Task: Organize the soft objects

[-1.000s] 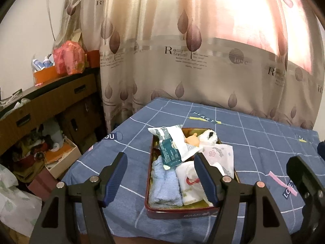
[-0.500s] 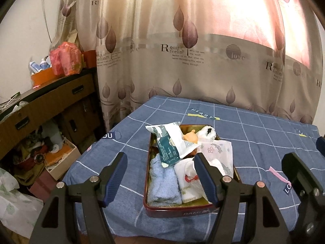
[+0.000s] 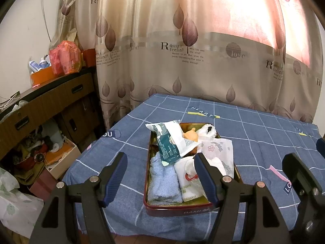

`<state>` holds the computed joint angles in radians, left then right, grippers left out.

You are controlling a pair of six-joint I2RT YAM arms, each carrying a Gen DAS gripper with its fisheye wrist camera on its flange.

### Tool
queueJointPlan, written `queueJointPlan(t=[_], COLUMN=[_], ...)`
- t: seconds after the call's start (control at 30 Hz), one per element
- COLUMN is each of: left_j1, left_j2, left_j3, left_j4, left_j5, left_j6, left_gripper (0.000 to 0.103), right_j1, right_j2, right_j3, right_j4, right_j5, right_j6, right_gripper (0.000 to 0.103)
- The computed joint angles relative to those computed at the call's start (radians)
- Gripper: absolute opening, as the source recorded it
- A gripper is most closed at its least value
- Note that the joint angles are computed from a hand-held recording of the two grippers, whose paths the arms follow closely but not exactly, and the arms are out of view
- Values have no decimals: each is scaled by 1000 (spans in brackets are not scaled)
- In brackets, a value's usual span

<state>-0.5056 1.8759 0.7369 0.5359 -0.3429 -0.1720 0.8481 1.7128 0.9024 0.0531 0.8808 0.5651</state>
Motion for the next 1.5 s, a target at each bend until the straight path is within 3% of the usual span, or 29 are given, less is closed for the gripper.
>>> queueJointPlan(t=[0.87, 1.5], left_j1=[34, 37], left_j2=[-4, -13], left_j3=[10, 22], left_j4=[-35, -65], left_j5=[61, 38], left_j6=[7, 9], left_gripper=[70, 70], right_j1=[1, 7], right_j2=[9, 8], right_j3=[11, 7], right_j4=[-22, -22], right_j5=[-20, -17], right_j6=[7, 17], right_gripper=[102, 102])
